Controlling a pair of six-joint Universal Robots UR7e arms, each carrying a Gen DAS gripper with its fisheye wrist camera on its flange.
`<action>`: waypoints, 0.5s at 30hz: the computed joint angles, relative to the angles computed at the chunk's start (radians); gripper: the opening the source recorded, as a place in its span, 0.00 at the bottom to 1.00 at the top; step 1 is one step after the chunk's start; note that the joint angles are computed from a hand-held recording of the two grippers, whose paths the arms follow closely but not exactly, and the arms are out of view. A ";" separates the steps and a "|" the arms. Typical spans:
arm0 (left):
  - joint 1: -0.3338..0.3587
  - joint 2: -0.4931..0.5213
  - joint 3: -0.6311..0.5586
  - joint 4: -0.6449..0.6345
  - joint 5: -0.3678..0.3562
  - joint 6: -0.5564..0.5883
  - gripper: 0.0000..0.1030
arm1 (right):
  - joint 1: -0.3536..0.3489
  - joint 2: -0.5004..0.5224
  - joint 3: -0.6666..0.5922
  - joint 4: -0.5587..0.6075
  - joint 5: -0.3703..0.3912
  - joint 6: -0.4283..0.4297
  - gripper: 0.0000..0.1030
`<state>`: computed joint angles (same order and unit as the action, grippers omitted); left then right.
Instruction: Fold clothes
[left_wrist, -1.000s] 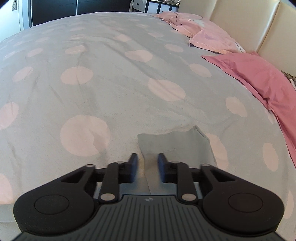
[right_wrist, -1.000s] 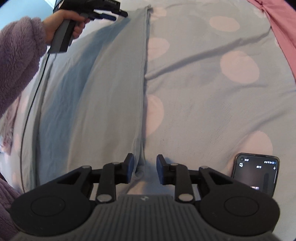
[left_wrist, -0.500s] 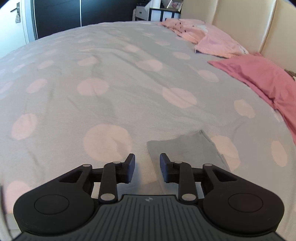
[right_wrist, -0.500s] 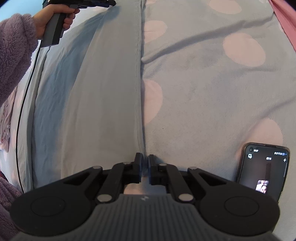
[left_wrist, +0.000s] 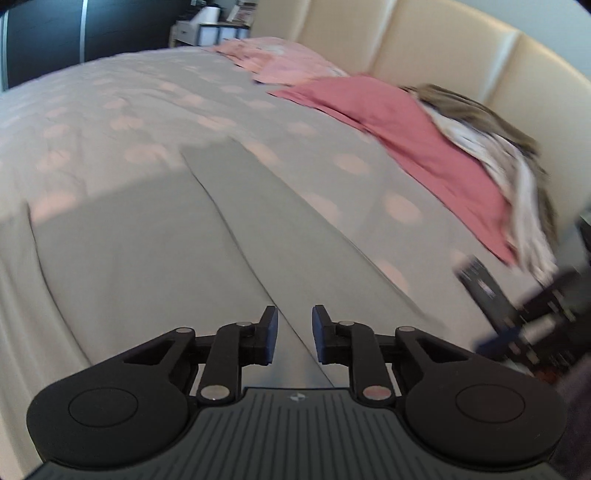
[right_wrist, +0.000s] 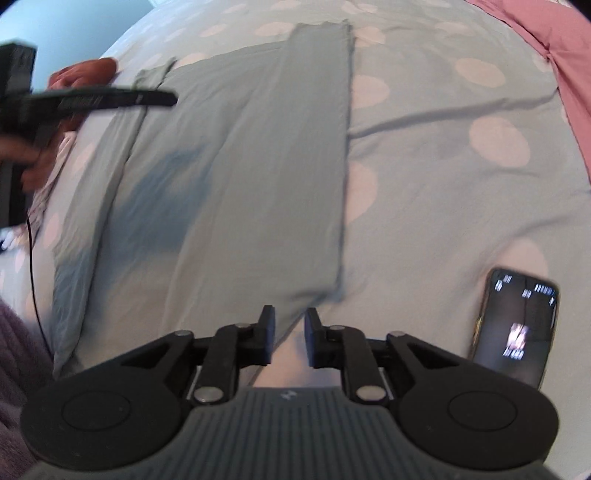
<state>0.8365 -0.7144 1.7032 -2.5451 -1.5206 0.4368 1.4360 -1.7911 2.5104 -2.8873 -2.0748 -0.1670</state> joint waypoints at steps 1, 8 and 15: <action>0.002 -0.050 0.077 -0.020 -0.024 0.004 0.16 | 0.019 -0.001 0.019 -0.016 -0.016 -0.013 0.24; -0.034 -0.240 0.398 -0.061 -0.052 0.054 0.15 | 0.144 0.043 0.160 -0.209 -0.070 -0.167 0.20; -0.072 -0.274 0.539 -0.125 -0.102 0.130 0.15 | 0.132 0.154 0.259 -0.372 -0.051 -0.249 0.12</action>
<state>0.7648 -0.9884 2.2425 -2.6697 -1.6227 0.5665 1.5678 -1.6373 2.7696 -3.2596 -2.1261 -0.4164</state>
